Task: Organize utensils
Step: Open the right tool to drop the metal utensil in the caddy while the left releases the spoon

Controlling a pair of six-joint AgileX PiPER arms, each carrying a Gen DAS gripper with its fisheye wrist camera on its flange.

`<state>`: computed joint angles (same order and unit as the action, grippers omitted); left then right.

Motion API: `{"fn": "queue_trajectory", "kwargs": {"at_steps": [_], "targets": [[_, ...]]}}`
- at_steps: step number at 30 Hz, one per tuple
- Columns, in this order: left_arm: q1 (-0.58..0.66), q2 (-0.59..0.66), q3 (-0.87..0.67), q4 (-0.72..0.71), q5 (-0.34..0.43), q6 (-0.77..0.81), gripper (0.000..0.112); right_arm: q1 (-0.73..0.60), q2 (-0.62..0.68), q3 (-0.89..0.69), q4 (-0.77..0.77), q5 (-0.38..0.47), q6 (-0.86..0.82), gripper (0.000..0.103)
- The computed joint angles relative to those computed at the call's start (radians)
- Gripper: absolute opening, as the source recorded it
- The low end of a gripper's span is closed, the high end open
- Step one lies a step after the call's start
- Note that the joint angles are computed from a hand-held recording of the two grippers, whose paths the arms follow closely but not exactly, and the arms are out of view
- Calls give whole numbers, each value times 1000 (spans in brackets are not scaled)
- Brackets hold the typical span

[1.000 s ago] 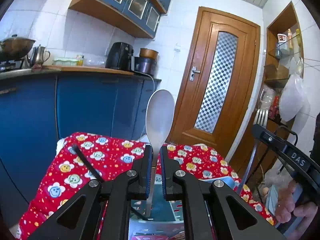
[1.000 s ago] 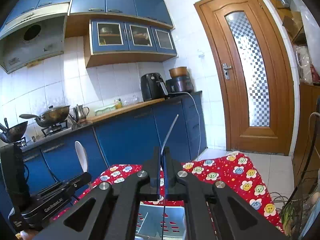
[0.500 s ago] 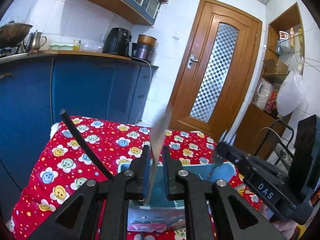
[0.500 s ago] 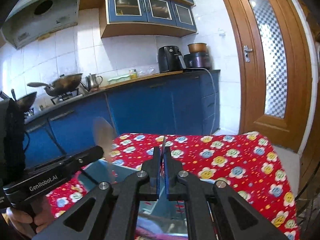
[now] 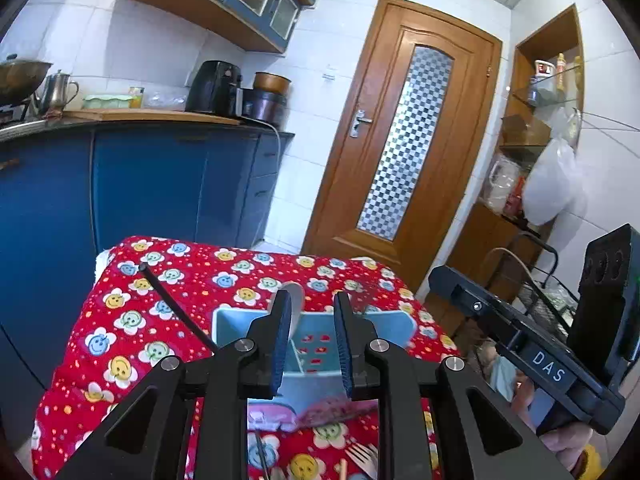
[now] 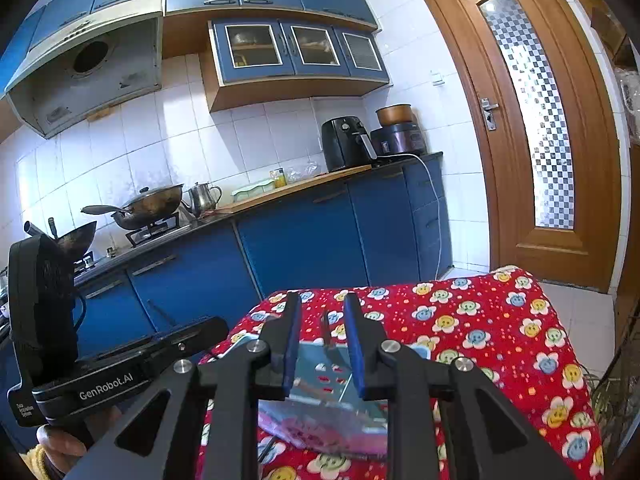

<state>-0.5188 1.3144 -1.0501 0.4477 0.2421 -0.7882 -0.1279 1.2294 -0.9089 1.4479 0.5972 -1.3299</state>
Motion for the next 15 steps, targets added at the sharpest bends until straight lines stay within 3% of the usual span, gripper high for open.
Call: {"fn": "queue_trajectory", "kwargs": {"at_steps": [7, 15], "targets": [[-99, -87, 26, 171, 148, -169, 23, -36, -135, 79, -123, 38, 127, 24], [-199, -167, 65, 184, 317, -206, 23, -65, -283, 167, -289, 62, 288, 24]]}}
